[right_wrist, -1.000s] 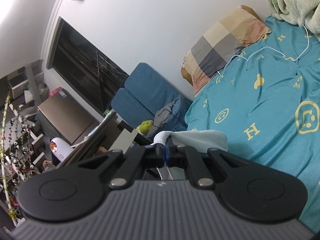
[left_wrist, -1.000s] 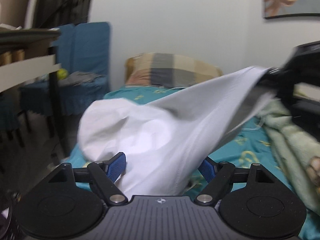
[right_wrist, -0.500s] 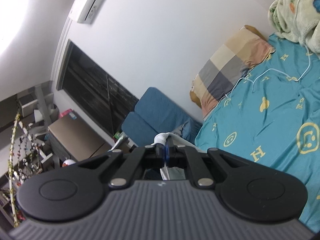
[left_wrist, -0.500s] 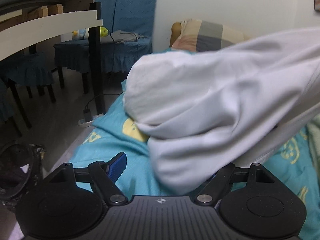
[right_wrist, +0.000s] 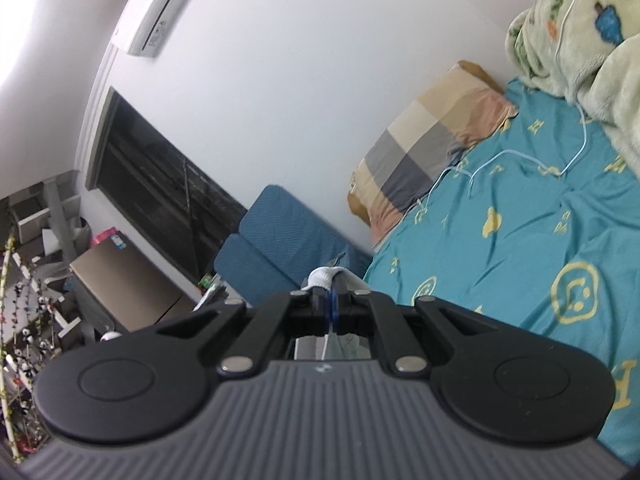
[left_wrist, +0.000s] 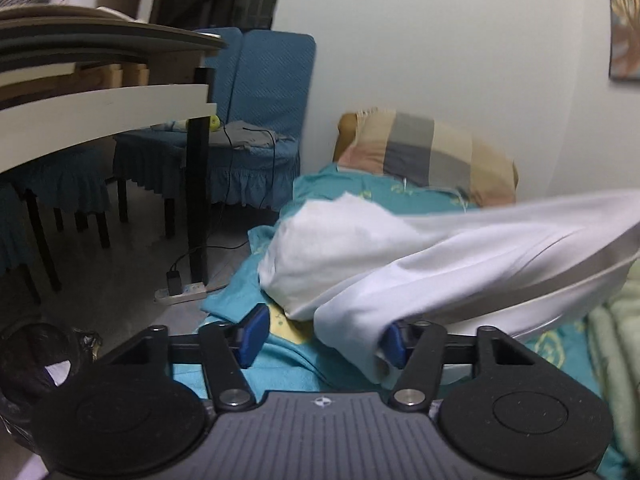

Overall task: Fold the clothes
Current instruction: 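Lift the T-shirt with both grippers and pull them apart to spread it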

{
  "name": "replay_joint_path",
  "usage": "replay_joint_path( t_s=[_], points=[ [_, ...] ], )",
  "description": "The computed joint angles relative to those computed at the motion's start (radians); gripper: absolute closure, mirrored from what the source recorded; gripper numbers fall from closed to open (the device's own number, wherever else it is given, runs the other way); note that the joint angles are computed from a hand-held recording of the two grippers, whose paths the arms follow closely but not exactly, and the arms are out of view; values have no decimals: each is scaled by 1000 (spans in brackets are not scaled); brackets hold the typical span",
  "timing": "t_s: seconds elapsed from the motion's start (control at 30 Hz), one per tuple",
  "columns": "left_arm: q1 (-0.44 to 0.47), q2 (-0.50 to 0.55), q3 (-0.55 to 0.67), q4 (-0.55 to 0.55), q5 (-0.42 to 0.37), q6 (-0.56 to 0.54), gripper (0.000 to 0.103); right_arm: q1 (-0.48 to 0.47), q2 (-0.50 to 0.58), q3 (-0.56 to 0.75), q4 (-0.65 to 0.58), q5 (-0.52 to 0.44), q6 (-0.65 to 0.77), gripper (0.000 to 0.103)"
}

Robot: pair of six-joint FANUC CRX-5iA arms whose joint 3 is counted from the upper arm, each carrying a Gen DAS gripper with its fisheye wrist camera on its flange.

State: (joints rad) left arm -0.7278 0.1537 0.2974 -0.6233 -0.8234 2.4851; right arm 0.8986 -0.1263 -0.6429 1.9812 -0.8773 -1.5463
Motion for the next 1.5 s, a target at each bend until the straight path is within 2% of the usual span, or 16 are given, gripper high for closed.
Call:
replay_joint_path(
  t_s=[0.1, 0.2, 0.37, 0.47, 0.53, 0.63, 0.77, 0.83, 0.9, 0.97, 1.03, 1.13, 1.23, 1.3, 1.43, 1.5],
  points=[
    [20, -23, -30, 42, 33, 9, 60, -1, 9, 16, 14, 27, 22, 98],
    [27, -25, -39, 58, 55, 6, 60, 5, 11, 23, 24, 33, 41, 98],
    [44, -23, -72, 156, 113, -108, 61, -13, 1, 18, 65, 53, 9, 98],
    [37, -30, -93, 181, 159, -170, 47, -26, -5, 16, 86, 79, -10, 98],
    [27, -40, -112, 188, 195, -200, 30, -35, -8, 16, 102, 97, -20, 98],
    [4, -44, -126, 171, 251, -240, 21, -48, -11, 18, 128, 128, -35, 98],
    [-57, 17, -42, 57, 211, -193, 18, -49, -5, 35, 141, 157, -10, 98],
    [-98, 54, 11, -38, 174, -146, 18, -49, -2, 43, 149, 166, 0, 98],
    [-137, 102, 84, -132, 93, -55, 18, -40, 1, 50, 143, 162, 28, 98],
    [-143, 140, 139, -153, 28, 68, 17, -25, 5, 56, 124, 143, 67, 98],
    [-123, 177, 182, -120, -18, 144, 17, -24, 4, 53, 142, 126, 54, 98],
    [-89, 239, 255, -49, -138, 197, 18, -25, -1, 48, 180, 91, 33, 98],
    [-46, 255, 253, 50, -193, 227, 20, -6, 3, 48, 177, 31, 59, 98],
    [-15, 244, 219, 113, -209, 218, 19, 8, 7, 47, 164, -11, 66, 98],
    [39, 172, 100, 240, -162, 215, 18, 51, 16, 44, 65, -81, 118, 98],
    [44, 140, 76, 251, -156, 188, 25, 72, 20, 42, 11, -116, 141, 98]
  ],
)
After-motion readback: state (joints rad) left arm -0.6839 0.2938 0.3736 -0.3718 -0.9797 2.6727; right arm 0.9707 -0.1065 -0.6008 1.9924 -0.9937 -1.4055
